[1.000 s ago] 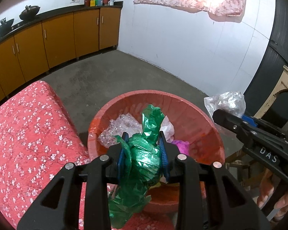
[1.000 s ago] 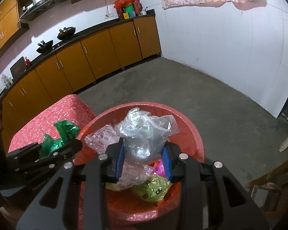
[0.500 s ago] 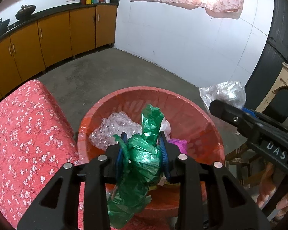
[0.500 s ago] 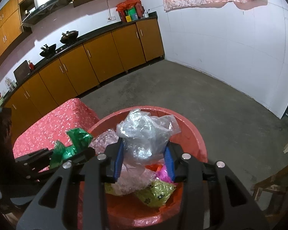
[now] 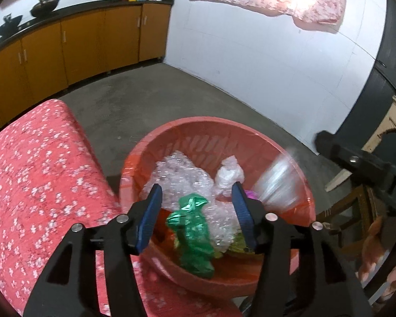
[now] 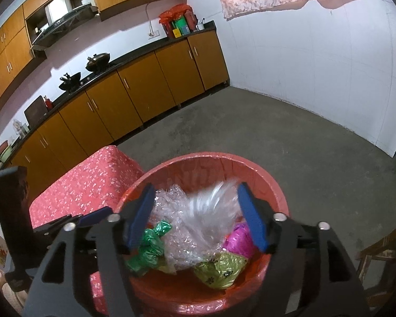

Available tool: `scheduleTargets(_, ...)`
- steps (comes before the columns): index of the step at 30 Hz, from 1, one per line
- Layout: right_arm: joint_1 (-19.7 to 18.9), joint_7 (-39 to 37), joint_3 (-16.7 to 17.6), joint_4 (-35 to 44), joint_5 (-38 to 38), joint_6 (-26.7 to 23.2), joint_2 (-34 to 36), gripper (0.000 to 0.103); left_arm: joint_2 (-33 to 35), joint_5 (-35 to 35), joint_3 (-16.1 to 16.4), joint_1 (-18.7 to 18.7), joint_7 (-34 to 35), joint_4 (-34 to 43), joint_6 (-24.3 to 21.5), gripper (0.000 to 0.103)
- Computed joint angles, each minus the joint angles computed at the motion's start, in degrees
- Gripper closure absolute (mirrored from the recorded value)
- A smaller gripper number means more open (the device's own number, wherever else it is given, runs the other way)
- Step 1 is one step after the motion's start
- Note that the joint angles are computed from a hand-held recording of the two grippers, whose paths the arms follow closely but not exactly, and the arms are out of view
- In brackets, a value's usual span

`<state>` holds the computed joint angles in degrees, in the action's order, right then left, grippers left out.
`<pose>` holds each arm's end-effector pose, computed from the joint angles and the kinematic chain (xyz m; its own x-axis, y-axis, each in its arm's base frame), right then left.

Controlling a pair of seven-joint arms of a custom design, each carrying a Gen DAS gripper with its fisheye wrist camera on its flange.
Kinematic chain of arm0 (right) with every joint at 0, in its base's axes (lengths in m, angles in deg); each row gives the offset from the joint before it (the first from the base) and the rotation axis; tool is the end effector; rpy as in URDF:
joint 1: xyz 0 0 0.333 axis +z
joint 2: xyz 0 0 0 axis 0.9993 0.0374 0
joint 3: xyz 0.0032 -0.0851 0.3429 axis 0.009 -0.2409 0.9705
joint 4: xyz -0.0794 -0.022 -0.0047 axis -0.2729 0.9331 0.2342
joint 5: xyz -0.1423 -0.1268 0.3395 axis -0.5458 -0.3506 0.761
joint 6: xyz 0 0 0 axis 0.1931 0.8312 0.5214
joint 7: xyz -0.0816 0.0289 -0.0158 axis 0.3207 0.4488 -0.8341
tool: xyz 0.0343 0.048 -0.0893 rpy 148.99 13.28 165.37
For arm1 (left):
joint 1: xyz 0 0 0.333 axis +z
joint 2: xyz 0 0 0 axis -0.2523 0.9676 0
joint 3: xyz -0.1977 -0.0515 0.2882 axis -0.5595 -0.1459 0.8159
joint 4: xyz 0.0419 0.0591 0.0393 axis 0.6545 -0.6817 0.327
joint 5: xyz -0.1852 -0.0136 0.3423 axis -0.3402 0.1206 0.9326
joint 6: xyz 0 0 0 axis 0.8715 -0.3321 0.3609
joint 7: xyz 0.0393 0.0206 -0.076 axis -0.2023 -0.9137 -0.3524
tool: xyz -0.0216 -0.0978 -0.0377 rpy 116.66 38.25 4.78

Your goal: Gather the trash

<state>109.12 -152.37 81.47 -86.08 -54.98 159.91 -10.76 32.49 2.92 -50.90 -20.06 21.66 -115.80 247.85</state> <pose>0.4666 0.3181 0.4733 0.1271 -0.9452 -0.3009 -0.6203 0.1609 -0.7676 0.4745 -0.2349 0.4648 -0.1820 -0.9672 0.1773 -0.7223 0.0092 -0.6915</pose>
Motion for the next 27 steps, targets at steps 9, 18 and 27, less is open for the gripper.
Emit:
scheduleTargets(9, 2.6, 2.3, 3.9, -3.7, -3.9, -16.0, -7.1, 0.010, -12.4, 19.3, -12.2, 19.5, -21.6, -6.3, 1.7, 0.025)
scheduleTargets(18, 6.2, -1.0, 9.7, -8.7, 0.9, -27.4, -16.3, 0.004, -38.9, 14.7, -13.7, 21.8, -22.2, -19.7, 1.3, 0.002)
scheduleTargets(27, 9.5, 0.8, 15.8, -12.0, 2.7, -32.2, -20.8, 0.004, -57.7, 4.4, -9.7, 8.4, -17.8, -29.9, -12.9, 0.002)
